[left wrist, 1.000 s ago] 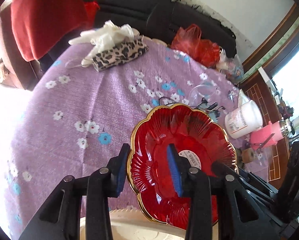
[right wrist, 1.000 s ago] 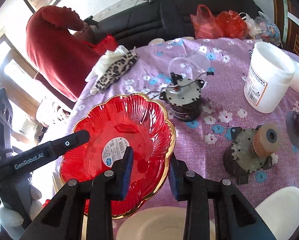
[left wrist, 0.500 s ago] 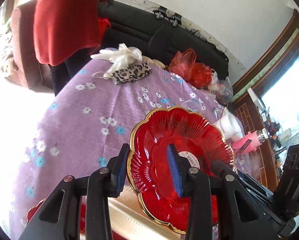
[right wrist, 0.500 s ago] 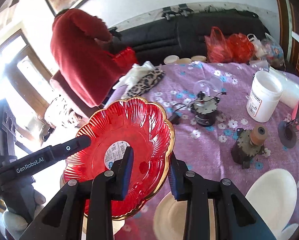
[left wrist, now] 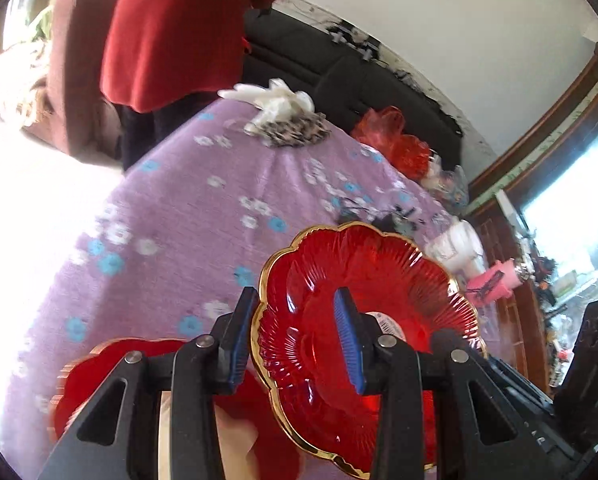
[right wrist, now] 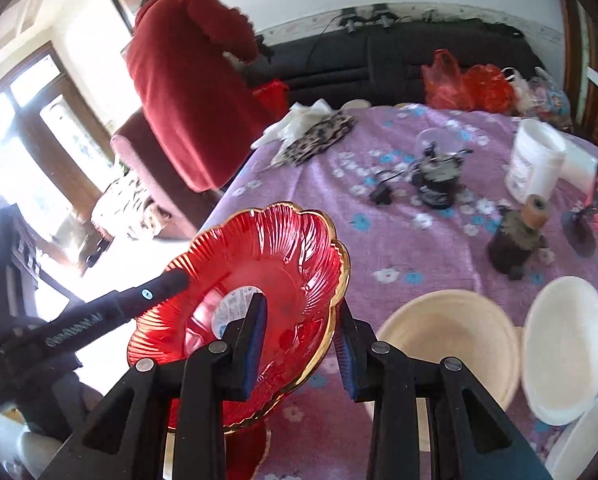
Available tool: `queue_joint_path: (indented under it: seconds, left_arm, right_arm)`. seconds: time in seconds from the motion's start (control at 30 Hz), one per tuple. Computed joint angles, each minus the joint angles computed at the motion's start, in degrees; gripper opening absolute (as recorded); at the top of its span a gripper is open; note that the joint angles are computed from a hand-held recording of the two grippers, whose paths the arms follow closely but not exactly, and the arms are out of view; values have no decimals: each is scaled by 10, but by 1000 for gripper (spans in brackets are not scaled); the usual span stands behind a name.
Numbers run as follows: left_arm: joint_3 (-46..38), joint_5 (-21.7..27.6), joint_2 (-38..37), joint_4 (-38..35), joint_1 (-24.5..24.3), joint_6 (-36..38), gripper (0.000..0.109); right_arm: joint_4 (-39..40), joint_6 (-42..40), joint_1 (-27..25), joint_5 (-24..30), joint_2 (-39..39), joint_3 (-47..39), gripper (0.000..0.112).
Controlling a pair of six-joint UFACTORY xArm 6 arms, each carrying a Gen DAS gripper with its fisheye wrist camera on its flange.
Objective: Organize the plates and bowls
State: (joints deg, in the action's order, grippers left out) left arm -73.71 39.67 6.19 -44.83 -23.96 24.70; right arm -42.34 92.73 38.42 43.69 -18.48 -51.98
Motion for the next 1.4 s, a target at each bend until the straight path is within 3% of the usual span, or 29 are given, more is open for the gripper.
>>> queue_joint_path:
  seconds: [0.13,0.23,0.47,0.6,0.73,0.87,0.93,1.13,1.3,1.4]
  left_arm:
    - [-1,21,-3,-42,-7,29,37]
    - [28,2,-37,-51,-8,48,37]
    - [137,-52,-148,-60,6,71,37]
    - [215,-79,-214,-86,-10,106,39]
    - [287,-83,-270,-122,-41,136,40]
    - [363,-93,-317,-149,-93,148,40]
    - [395,-107,-332,-157,-119,151,40]
    - [458,-161,-326,-132,-189,117,40]
    - [496,-172,-354,-85,-201,95,40]
    - [519,-158,-392,-68,-192,99,47]
  right_arm:
    - [-23,10,15,41,-36,10,35]
    - [-45,24,32,47,-44,12,35]
    - [-73,78,72,0,-45,39,35]
    - [-85,143,105,-5,-87,94,35]
    - [-87,218,170,48,-152,157,35]
    - [-64,297,272,143,-209,217,35]
    - [-48,344,313,162,-229,250,36]
    - [-14,423,368,163,-242,309,36]
    - [-19,433,404,202,-222,294,37]
    - [-27,432,436,249,-200,266,48]
